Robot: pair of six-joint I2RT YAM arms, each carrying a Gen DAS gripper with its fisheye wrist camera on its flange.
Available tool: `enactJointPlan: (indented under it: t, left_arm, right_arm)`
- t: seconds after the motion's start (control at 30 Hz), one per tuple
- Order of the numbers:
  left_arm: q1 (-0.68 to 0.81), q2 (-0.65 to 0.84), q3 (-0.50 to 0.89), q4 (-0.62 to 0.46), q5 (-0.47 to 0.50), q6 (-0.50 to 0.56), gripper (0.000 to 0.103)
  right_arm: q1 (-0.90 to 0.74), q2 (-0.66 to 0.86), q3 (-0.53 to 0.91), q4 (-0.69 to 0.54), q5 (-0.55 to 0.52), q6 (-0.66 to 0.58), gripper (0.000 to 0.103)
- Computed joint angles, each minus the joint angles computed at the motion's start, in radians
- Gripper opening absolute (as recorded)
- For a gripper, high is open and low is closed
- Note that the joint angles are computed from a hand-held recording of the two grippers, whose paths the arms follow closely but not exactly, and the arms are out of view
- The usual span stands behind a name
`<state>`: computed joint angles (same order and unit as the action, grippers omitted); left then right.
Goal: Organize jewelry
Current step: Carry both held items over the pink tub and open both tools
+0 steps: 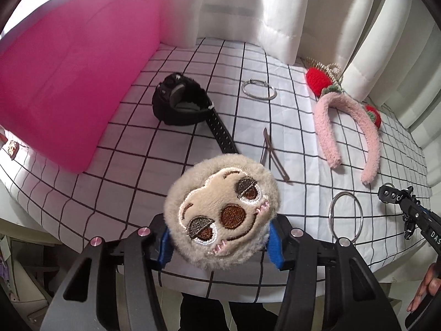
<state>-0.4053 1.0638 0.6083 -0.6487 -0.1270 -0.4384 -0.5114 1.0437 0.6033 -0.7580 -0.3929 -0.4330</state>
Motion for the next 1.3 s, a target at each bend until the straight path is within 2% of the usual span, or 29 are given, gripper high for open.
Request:
enactJointPlan:
  t: [0.27, 0.4, 0.53, 0.73, 0.9, 1.1, 1.3]
  left_arm:
    - [0.101, -0.083, 0.171, -0.089, 0.034, 0.094, 0.052]
    - [0.201, -0.095, 0.275, -0.129, 0.068, 0.161, 0.052]
    - [0.367, -0.091, 0.389, -0.162, 0.149, 0.252, 0.052]
    - [0.65, -0.023, 0.529, -0.166, 0.255, 0.401, 0.052]
    - [0.862, 0.081, 0.607, -0.132, 0.324, 0.491, 0.052]
    - [1.012, 0.218, 0.632, -0.083, 0.349, 0.553, 0.052]
    - [1.053, 0.337, 0.637, -0.049, 0.32, 0.568, 0.052]
  right_arm:
    - [0.23, -0.062, 0.198, -0.065, -0.025, 0.184, 0.02]
    - [0.402, -0.03, 0.319, -0.033, -0.012, 0.303, 0.02]
    - [0.596, 0.052, 0.462, 0.026, 0.022, 0.406, 0.02]
    - [0.877, 0.264, 0.723, 0.098, 0.1, 0.5, 0.02]
    - [1.057, 0.503, 1.0, 0.076, 0.154, 0.526, 0.02]
    - [1.197, 0.771, 1.302, -0.023, 0.196, 0.524, 0.02]
    - [1.265, 1.065, 1.658, -0.204, 0.22, 0.517, 0.02]
